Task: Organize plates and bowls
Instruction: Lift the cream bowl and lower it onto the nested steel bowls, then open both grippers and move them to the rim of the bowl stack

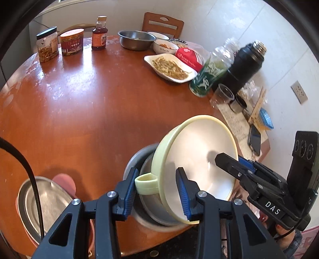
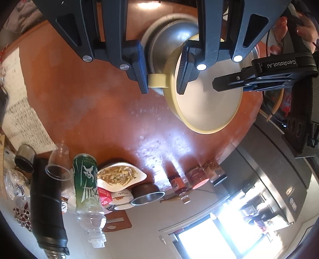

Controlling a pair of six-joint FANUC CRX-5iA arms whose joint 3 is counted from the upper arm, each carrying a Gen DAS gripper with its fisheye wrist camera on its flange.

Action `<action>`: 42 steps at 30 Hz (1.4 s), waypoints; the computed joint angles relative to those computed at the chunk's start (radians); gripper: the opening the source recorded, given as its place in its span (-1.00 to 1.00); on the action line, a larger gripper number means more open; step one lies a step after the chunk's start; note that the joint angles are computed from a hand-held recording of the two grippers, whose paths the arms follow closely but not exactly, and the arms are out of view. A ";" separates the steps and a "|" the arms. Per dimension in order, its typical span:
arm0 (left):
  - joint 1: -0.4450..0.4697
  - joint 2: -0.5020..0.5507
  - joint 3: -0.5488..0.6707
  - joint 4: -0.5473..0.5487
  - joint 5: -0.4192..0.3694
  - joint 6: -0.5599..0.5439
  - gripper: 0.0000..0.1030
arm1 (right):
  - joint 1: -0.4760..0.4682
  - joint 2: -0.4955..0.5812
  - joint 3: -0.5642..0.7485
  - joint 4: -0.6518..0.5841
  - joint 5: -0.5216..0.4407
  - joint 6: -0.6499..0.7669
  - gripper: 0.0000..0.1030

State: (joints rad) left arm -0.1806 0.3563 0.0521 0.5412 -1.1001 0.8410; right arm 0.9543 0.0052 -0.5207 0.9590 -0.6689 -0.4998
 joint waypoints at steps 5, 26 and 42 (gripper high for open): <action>0.002 -0.036 -0.048 -0.020 0.004 -0.021 -0.25 | 0.034 -0.008 -0.012 -0.016 -0.020 -0.010 -0.43; -0.013 -0.006 -0.022 -0.097 0.017 0.040 -0.24 | 0.021 0.034 0.021 -0.105 -0.002 0.088 -0.38; 0.007 0.014 -0.011 -0.056 -0.010 0.033 -0.23 | 0.000 0.029 0.008 -0.067 0.035 0.064 -0.16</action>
